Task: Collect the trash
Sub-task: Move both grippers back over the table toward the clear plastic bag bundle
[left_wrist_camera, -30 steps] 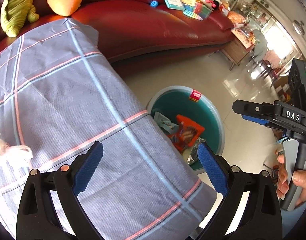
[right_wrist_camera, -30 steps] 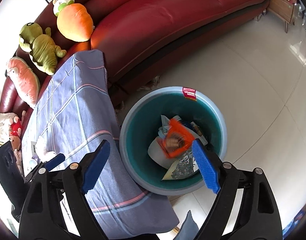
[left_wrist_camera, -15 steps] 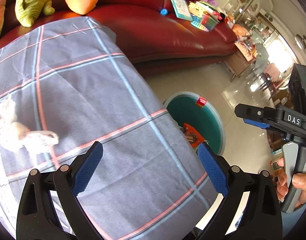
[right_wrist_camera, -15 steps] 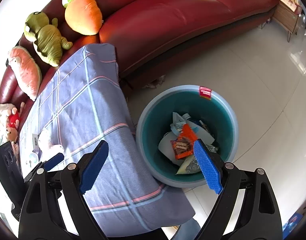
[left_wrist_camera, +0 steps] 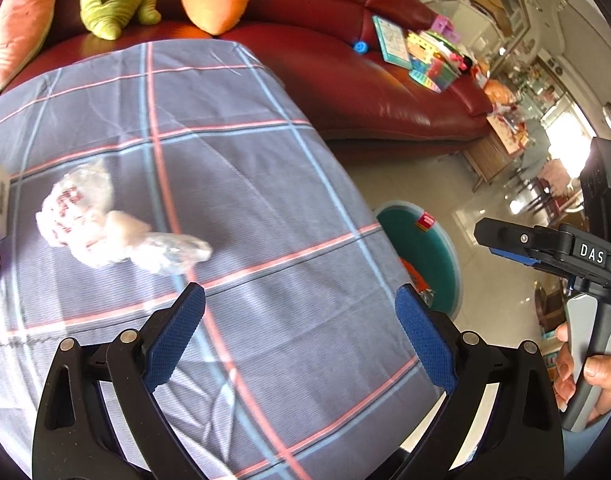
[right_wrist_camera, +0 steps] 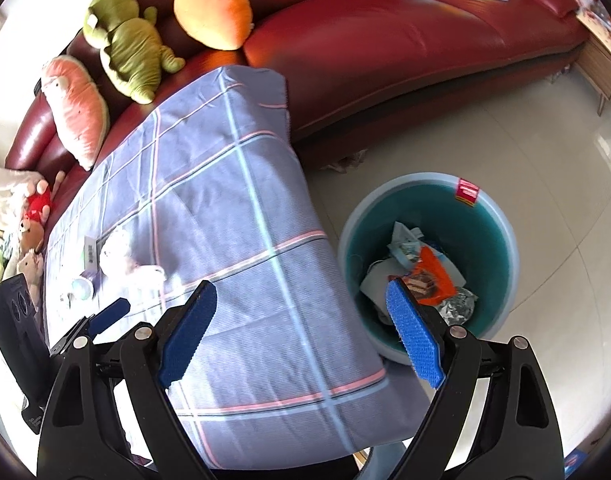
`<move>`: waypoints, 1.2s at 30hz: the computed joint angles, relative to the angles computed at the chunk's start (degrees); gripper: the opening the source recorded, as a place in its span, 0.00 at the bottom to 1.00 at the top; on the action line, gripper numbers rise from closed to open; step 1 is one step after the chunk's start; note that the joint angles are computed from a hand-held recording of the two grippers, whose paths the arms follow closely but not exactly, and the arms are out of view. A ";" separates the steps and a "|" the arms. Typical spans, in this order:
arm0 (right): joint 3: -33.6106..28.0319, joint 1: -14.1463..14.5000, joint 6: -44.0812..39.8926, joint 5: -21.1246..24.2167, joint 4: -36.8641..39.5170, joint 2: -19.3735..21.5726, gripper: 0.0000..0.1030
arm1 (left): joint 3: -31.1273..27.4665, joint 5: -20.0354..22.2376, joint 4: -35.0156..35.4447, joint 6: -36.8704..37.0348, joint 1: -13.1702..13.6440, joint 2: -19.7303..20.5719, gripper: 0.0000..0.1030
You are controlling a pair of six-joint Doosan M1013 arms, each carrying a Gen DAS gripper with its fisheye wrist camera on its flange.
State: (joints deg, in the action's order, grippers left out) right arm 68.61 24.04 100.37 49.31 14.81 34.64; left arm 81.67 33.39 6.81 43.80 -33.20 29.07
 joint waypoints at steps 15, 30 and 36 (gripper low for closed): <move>-6.41 4.97 -1.08 4.67 -3.24 2.78 0.80 | 9.62 -3.33 8.24 -10.85 2.37 -6.35 0.93; -19.23 10.39 -4.14 12.72 -4.44 10.11 0.80 | 17.98 -3.17 13.54 -19.73 6.83 -11.65 0.93; -24.77 11.85 -5.96 16.39 -3.46 13.68 0.80 | 20.40 -2.47 14.70 -21.90 8.19 -12.88 0.93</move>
